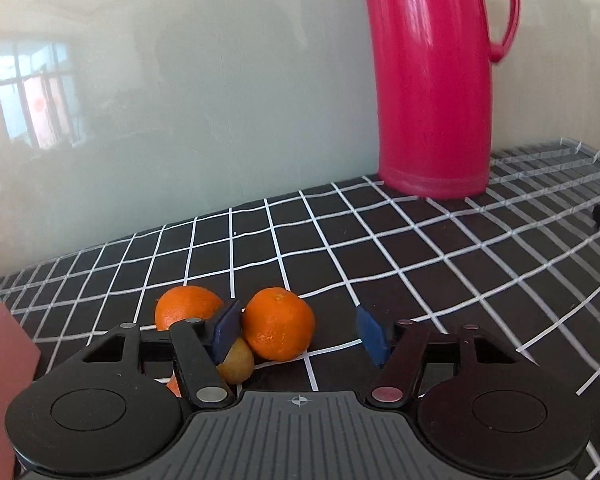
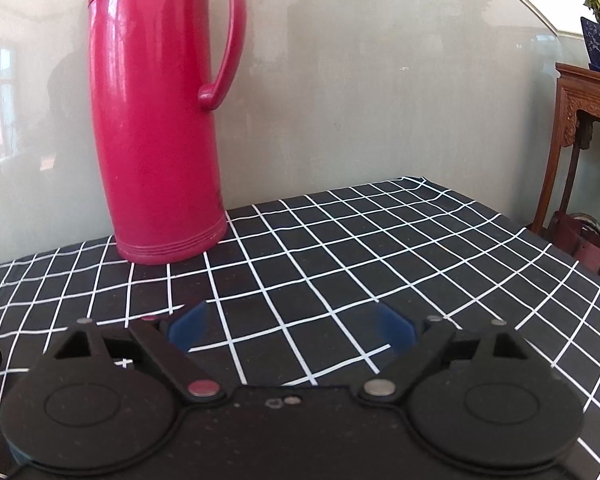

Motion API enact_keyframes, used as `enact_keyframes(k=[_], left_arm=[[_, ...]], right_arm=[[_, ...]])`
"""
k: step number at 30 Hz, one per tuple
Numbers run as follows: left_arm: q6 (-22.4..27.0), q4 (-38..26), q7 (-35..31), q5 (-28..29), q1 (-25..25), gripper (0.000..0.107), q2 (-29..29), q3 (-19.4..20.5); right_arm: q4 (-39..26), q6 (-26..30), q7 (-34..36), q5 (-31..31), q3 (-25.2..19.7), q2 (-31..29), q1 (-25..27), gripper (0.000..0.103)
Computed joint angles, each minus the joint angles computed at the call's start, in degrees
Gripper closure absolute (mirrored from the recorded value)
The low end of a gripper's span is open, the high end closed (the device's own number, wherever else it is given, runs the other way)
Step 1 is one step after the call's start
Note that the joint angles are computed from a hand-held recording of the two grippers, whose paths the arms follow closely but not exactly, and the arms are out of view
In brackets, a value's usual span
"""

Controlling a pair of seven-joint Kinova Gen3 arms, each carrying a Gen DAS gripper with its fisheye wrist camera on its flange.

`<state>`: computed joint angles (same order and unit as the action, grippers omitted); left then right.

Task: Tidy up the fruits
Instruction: 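Reach the left tool to a mandarin orange and close on it, then carry the mandarin orange into the red box and open the left tool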

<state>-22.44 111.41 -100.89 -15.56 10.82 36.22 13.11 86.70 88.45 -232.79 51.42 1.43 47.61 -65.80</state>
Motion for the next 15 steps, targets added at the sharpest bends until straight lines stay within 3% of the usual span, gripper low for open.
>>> enact_keyframes(k=[3,4,6,10,15], left_arm=[[0.25,-0.13,-0.18,-0.04,0.03,0.047,-0.08,-0.14],[-0.21,0.04,-0.24,0.81,0.66,0.060,-0.14,-0.84],[-0.77,-0.17,-0.86,2.15,1.81,0.069,0.11,-1.83],[-0.56,-0.19,1.34,-1.40,-1.96,0.069,0.56,1.64],[-1.30,0.82,3.27,-4.27,-4.35,0.069,0.33,3.04]], right_arm=[[0.16,-0.27,-0.13,0.20,-0.08,0.05,-0.07,0.011],[0.14,-0.19,-0.02,0.16,-0.11,0.08,-0.10,0.011],[0.16,-0.15,-0.04,0.11,-0.09,0.04,-0.14,0.010],[0.21,-0.52,-0.32,-0.15,-0.13,-0.09,0.15,0.010],[-0.12,-0.34,-0.33,-1.67,-0.04,0.00,0.74,0.010]])
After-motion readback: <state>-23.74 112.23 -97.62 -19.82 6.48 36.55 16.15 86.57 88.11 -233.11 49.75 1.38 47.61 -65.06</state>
